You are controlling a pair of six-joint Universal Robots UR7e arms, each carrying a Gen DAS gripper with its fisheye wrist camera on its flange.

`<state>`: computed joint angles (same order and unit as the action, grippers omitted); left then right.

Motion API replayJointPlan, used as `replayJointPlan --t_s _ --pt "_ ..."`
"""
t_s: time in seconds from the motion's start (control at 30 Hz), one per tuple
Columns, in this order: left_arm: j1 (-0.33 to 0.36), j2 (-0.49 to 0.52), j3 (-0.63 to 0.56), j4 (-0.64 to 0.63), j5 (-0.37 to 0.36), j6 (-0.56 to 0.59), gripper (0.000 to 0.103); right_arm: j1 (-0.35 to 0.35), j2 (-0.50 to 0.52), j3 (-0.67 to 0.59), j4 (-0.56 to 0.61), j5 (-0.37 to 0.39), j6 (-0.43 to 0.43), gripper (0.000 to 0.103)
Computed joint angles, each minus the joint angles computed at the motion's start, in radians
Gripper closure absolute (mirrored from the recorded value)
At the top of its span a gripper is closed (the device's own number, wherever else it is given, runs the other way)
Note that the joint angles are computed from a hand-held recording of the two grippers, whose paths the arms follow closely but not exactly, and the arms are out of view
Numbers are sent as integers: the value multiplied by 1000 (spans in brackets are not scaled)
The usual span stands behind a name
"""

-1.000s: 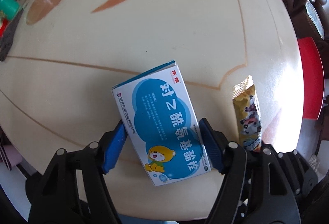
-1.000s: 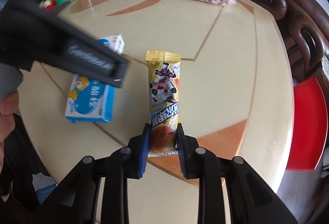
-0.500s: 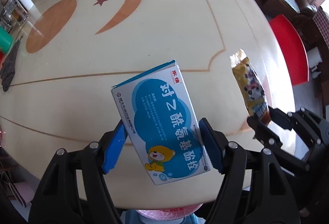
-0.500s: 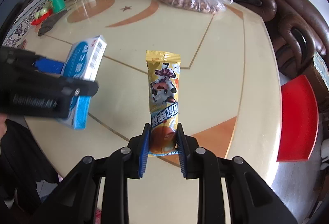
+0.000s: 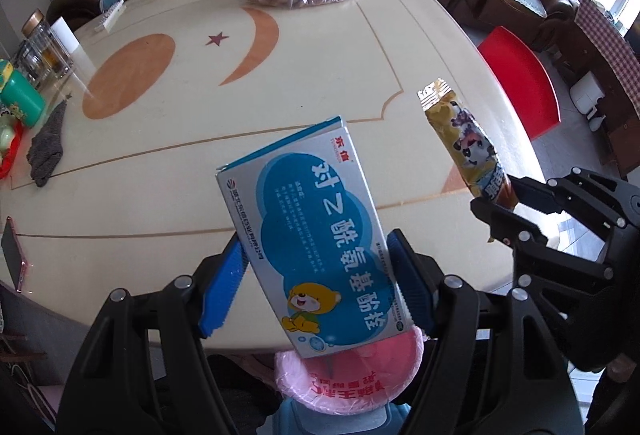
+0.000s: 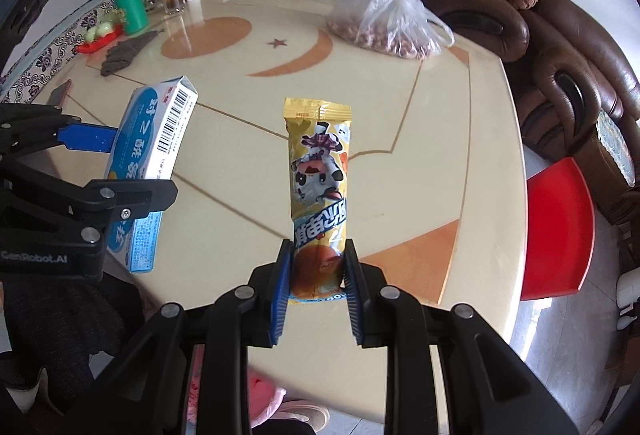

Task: Collect trash
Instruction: 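Lift the medicine box and snack wrapper and carry both over the wastebasket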

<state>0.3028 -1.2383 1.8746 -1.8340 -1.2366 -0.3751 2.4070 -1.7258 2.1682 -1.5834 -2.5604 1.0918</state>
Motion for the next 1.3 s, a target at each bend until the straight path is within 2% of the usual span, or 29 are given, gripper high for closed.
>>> replayJointPlan --t_s 0.23,0.4,0.8,1.0,1.3 --pt "-59 -141 38 68 -2 16 34 126 93 -89 162 32 189 78" --pt "-100 -214 66 113 -4 17 34 213 164 -128 204 81 281 78" --pt "-191 -352 140 184 -19 28 34 351 261 -178 295 186 483 78" --pt "-224 -420 195 211 -40 54 34 389 293 -167 273 236 523 78" --pt "-240 -499 283 260 -92 112 34 401 314 -92 138 302 508 78"
